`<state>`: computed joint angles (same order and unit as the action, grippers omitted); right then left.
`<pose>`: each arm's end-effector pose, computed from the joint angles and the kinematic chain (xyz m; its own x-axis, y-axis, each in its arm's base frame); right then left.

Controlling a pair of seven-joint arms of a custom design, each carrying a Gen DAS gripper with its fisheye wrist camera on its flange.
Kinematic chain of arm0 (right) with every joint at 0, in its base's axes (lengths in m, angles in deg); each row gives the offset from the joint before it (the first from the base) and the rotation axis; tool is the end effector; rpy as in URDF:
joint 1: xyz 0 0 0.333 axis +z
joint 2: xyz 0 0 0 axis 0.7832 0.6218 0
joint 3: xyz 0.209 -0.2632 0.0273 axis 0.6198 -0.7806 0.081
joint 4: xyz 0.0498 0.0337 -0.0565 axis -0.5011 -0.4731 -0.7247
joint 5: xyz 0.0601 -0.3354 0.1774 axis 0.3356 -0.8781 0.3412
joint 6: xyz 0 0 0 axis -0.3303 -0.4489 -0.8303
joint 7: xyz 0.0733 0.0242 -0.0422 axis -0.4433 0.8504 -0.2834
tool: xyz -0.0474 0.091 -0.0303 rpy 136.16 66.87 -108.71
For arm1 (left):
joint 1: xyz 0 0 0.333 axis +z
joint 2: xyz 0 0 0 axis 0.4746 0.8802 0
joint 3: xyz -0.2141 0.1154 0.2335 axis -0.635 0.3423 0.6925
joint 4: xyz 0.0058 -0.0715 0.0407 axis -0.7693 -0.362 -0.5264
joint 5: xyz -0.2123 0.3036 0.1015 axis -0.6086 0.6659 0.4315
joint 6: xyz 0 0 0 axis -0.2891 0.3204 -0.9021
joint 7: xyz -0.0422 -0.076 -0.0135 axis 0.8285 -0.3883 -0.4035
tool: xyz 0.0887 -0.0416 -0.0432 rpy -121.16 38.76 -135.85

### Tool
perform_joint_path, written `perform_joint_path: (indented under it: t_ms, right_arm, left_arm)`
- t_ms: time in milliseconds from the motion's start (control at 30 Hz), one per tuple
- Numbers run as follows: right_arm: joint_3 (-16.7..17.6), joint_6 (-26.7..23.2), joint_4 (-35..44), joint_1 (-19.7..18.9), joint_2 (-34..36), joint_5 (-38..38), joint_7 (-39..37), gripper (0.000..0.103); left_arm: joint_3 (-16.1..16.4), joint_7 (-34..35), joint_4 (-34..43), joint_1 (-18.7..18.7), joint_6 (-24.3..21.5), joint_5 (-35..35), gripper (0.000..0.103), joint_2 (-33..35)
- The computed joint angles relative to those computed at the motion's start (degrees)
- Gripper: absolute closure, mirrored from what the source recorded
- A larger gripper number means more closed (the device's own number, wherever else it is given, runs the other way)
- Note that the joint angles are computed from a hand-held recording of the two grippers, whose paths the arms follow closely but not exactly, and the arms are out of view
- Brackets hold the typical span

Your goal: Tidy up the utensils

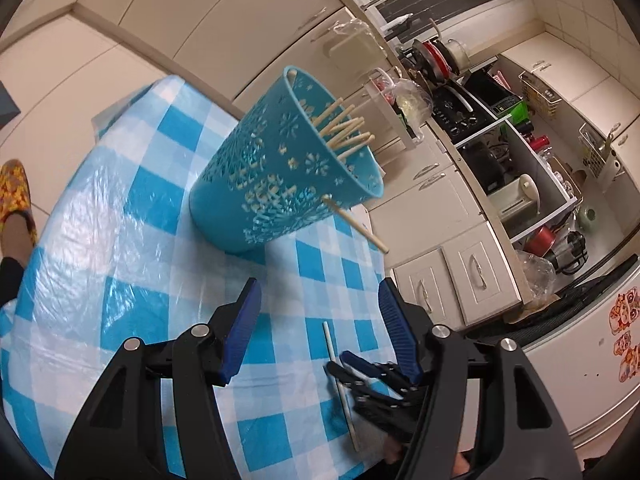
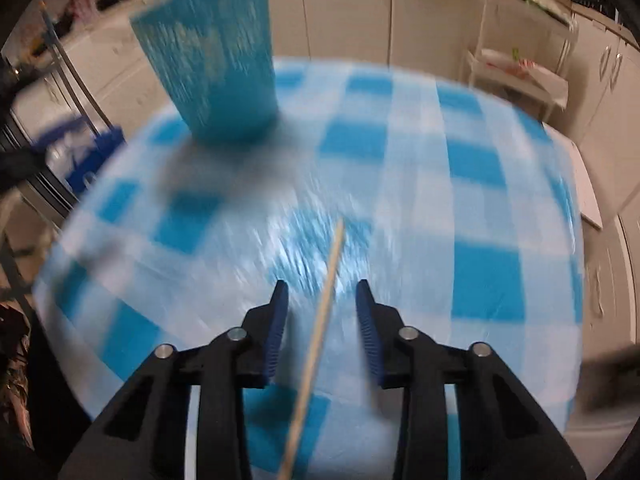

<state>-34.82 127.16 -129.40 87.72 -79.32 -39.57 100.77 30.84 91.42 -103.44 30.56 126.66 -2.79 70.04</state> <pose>0.4209 0.4266 0.5036 -0.4383 -0.8966 -0.0631 -0.8042 0.4225 -0.4180 0.6691 -0.1910 0.5508 -0.5049 -0.3953 0.7673 -0.8626 0.2625 -0.4324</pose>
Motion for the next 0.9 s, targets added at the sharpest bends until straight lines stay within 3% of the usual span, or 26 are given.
perform_joint_path:
  t_ms: [33, 67, 133, 233, 333, 400, 533, 600, 733, 900]
  right_arm:
    - [-0.01, -0.08, 0.37, 0.0, 0.33, -0.32, -0.73, 0.08]
    - [-0.06, 0.99, 0.44, -0.23, 0.39, 0.29, -1.7, 0.097]
    - [0.02, -0.47, 1.81, 0.31, 0.93, -1.2, -2.45, 0.097]
    - [-0.74, 3.08, 0.39, 0.21, -2.44, -6.55, 4.11, 0.097]
    - [-1.23, 8.61, -1.72, -2.0, -7.41, -20.99, 13.86, 0.097]
    - [-0.64, 8.49, 1.27, -3.75, -8.05, -33.21, 19.13, 0.097]
    - [-0.46, 5.22, 10.42, -5.35, -4.26, -52.64, 24.09, 0.097]
    - [-1.66, 0.85, 16.53, -4.52, 0.47, -60.03, 23.45, 0.097]
    - [-6.11, -0.03, 24.6, -3.58, 8.01, -61.53, 23.2, 0.097]
    - [-9.27, 6.37, 26.36, -4.57, 12.39, -52.85, 21.5, 0.097]
  left_arm:
    - [-0.03, 0.1, -0.33, 0.02, 0.04, -0.04, 0.045, -0.21]
    - [-0.03, 0.24, -0.49, 0.03, 0.03, -0.09, 0.045, -0.34]
    - [-0.03, 0.5, -0.4, 0.09, -0.29, -0.16, 0.045, -0.39]
    - [-0.08, 0.27, 0.85, -0.03, -1.05, 0.11, 0.045, 0.32]
    - [-0.44, -1.21, 2.87, -0.02, -2.36, -0.09, 0.045, 1.83]
    - [-0.84, -2.13, 3.84, 0.11, -2.92, -0.58, 0.045, 2.67]
    - [-1.72, -3.13, 4.85, 0.27, -3.39, -1.9, 0.045, 3.45]
    - [-2.07, -3.6, 5.59, -0.06, -2.99, -2.28, 0.045, 3.88]
    - [-2.61, -4.98, 7.27, -0.32, -2.48, -2.78, 0.044, 5.19]
    - [-2.86, -7.59, 10.21, -1.03, -2.22, -0.86, 0.044, 7.68]
